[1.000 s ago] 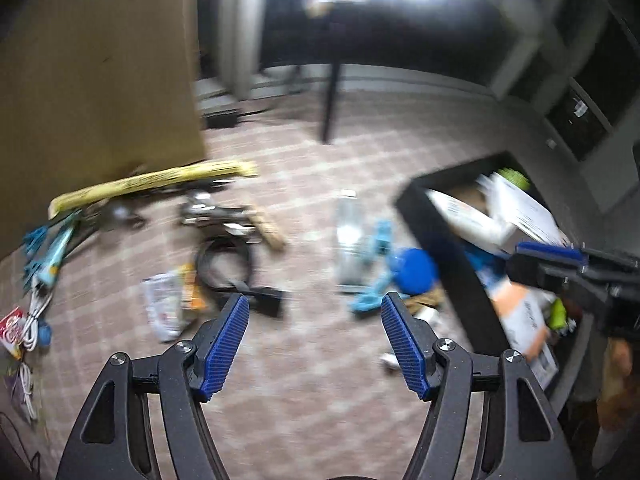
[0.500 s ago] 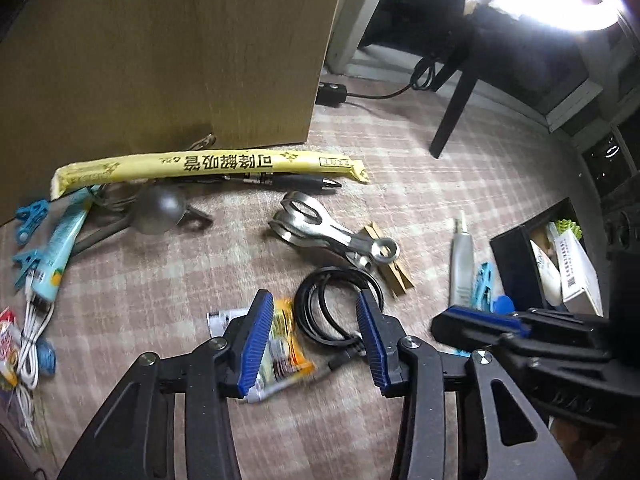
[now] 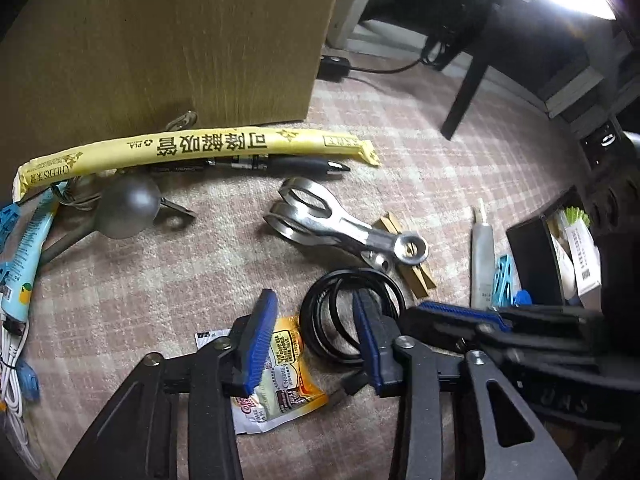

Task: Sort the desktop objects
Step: 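Move the right gripper back to the coiled black cable, then grasp the coiled black cable with the right gripper and lift it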

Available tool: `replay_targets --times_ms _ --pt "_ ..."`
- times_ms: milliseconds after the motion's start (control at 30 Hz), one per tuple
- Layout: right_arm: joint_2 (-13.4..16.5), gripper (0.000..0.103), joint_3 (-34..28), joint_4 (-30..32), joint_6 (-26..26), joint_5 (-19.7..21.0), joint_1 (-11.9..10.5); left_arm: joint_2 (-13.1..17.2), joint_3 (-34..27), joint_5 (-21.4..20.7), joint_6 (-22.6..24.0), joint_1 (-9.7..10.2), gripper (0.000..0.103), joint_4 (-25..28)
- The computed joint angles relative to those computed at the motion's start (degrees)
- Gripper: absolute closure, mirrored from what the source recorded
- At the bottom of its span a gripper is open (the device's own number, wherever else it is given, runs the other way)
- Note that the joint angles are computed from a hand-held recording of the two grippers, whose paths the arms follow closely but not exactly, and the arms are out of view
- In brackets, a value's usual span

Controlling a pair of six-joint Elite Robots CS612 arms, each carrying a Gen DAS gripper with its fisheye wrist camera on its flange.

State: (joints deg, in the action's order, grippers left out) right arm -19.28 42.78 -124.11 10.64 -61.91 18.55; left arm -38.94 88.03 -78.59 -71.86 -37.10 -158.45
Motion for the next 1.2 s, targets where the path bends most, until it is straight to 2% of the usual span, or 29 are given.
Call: replay_targets --times_ms 100,233,300,433,600,700,900,1000,1200 --pt "0.43 0.088 -0.48 0.25 0.9 1.03 -0.2 -0.02 0.25 0.26 1.37 -0.35 0.078 -0.37" --pt "1.58 0.087 -2.6 2.9 0.63 2.54 -0.24 0.14 -0.21 0.4 4.33 -0.82 0.075 0.05" --pt "1.76 0.087 -3.1 3.17 0.0 1.5 0.05 0.17 -0.92 2.28 5.58 -1.42 0.075 2.35" --pt "1.2 0.087 -2.07 1.95 -0.81 -0.07 0.41 0.09 -0.3 2.71 3.3 -1.63 0.075 0.82" --pt "0.06 0.088 0.2 0.49 -0.67 -0.81 0.62 -0.53 0.23 4.44 2.63 -2.48 0.076 0.28" --pt "-1.41 0.088 3.13 -2.53 0.39 0.09 0.37 -1.39 0.9 5.64 2.41 -3.06 0.076 -0.34" --pt "-4.84 0.088 9.04 -8.65 0.67 -0.93 0.02 -1.97 0.59 6.93 2.67 -4.0 0.076 -1.72" --pt "-7.15 0.088 12.98 -11.97 0.39 -1.49 -0.47 -1.88 -0.87 7.66 4.33 -4.55 0.076 -1.28" --pt "-12.25 0.088 22.02 -20.77 3.7 -1.59 -2.5 -1.01 -5.46 9.02 9.39 -5.8 0.076 0.18"
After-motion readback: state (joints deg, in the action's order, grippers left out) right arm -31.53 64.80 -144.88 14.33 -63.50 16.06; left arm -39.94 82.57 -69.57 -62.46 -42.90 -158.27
